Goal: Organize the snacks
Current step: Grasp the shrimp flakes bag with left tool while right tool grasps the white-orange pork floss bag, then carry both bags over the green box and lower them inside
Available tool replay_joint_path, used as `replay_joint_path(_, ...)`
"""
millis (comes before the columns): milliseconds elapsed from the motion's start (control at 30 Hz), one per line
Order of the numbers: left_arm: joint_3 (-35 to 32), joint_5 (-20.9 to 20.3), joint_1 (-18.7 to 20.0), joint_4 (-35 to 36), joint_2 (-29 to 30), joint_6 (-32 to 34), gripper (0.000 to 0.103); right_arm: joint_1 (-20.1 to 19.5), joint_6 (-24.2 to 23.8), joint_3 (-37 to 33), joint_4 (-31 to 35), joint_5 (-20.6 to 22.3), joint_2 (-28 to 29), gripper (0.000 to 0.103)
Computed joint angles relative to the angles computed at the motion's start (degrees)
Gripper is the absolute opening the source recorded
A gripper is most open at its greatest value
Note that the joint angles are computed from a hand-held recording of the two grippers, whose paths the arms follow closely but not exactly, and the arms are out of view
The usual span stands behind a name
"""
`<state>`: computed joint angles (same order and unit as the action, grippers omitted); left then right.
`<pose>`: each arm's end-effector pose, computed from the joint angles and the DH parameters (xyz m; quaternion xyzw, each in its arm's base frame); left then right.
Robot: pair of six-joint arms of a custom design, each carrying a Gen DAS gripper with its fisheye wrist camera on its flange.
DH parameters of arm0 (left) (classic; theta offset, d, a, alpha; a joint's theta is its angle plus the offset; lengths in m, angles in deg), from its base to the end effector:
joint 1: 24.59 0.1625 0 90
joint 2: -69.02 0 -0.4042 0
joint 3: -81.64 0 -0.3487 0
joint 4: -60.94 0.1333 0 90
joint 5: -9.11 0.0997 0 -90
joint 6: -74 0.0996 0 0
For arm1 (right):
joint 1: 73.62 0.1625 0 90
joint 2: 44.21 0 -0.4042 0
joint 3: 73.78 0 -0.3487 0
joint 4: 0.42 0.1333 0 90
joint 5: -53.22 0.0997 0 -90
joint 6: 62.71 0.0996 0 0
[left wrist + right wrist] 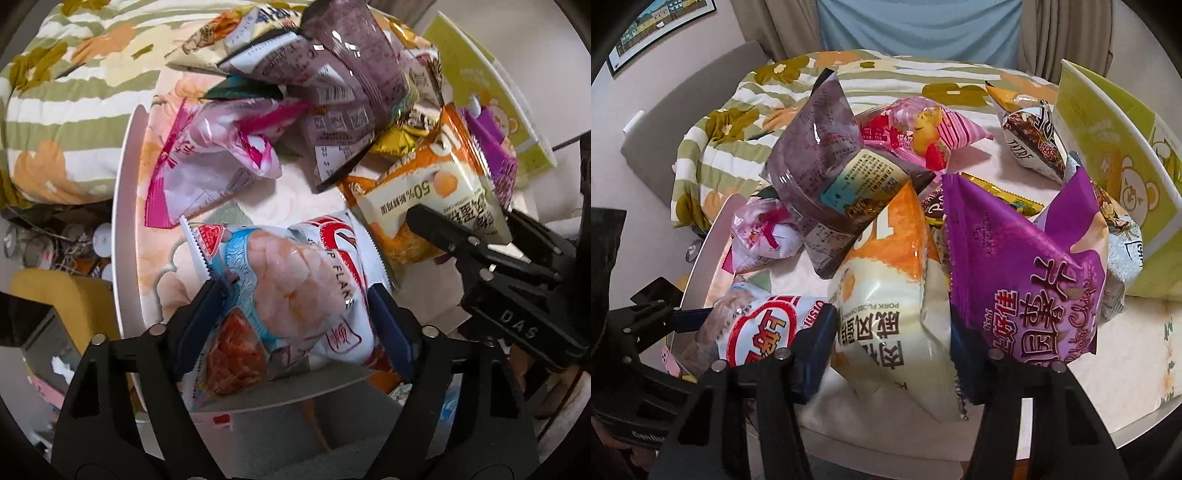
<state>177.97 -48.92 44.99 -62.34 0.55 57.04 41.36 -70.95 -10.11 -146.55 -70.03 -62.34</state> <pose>-0.0224 -0.5933 0.3008 0.0160 0.9602 -0.1312 0.2460 0.3845 -0.6391 -0.0242 0.2474 -0.9218 0.1290 0.2690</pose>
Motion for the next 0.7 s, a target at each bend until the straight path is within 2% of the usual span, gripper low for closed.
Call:
replay_joint_path(133, -0.37, -1.13, 0.34, -0.48, -0.69, -0.12, 0.069, 0.39, -1.03, 0.67, -2.04, -0.15, -0.27, 0.048)
replay_joint_path(367, 0.97, -0.08, -1.16, -0.75, -2.88, -0.43, 0.069, 0.90, -1.44, 1.99, -3.54, -0.33, -1.23, 0.047)
replay_joint_path(700, 1.92, 0.11, -3.50, -0.94, -6.50, 0.90, 0.069, 2.47, 0.86, 4.43, -4.58, -1.04, -3.80, 0.047)
